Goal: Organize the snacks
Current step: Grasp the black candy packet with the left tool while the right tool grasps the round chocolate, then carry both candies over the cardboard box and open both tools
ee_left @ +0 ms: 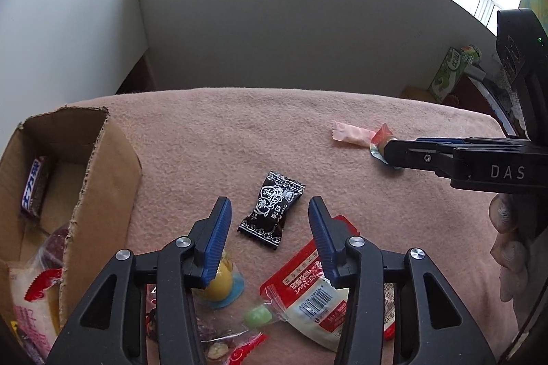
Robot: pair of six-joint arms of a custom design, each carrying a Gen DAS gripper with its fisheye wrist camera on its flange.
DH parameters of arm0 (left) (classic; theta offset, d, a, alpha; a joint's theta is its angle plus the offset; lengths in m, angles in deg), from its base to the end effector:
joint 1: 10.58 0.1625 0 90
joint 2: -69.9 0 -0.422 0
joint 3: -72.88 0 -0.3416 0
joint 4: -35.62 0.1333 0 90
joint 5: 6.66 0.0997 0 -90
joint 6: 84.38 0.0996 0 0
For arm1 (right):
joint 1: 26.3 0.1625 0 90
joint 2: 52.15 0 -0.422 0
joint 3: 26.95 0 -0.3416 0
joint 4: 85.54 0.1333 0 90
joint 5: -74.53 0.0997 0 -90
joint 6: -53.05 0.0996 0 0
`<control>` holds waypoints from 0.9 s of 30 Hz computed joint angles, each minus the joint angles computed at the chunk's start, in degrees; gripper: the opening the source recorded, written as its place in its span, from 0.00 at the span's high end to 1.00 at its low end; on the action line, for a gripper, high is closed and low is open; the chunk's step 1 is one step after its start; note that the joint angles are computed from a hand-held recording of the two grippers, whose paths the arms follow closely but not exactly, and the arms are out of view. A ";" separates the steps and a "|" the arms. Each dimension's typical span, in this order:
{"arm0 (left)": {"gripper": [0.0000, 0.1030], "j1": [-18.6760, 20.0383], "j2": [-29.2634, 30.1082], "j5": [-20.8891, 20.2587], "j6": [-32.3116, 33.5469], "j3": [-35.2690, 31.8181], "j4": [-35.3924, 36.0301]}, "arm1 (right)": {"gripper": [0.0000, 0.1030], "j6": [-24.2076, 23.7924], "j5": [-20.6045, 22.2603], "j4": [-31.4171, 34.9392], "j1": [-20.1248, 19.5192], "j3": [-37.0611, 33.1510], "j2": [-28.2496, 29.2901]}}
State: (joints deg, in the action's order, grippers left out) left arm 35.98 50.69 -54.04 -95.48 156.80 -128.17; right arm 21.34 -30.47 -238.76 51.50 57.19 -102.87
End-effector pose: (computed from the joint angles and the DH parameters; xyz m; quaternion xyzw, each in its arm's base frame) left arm -0.3042 -0.6132 -0.0641 0.2310 0.9000 -0.2315 0.2882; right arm -0.0400 -0.6938 0.2671 0.1293 -0.9499 0.1893 0.2123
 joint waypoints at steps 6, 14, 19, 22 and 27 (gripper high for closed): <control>0.60 0.31 1.08 0.64 1.61 -1.42 1.42 | 0.48 -0.40 -2.71 -0.24 0.89 -1.66 2.04; 0.77 0.34 1.53 0.68 3.40 -1.24 0.89 | 0.64 -1.40 -5.92 -1.77 1.79 -1.63 2.81; 0.78 0.64 1.32 -0.10 2.99 -1.51 1.15 | 0.66 -1.61 -5.73 -1.37 1.58 -0.97 1.93; 0.78 0.64 1.32 -0.53 2.79 -1.68 1.26 | 0.69 -1.45 -5.04 -1.30 1.30 -0.28 1.12; 0.78 0.55 0.47 -1.50 2.04 -0.28 -0.09 | 0.73 -1.25 -3.90 -1.28 0.58 1.46 -0.58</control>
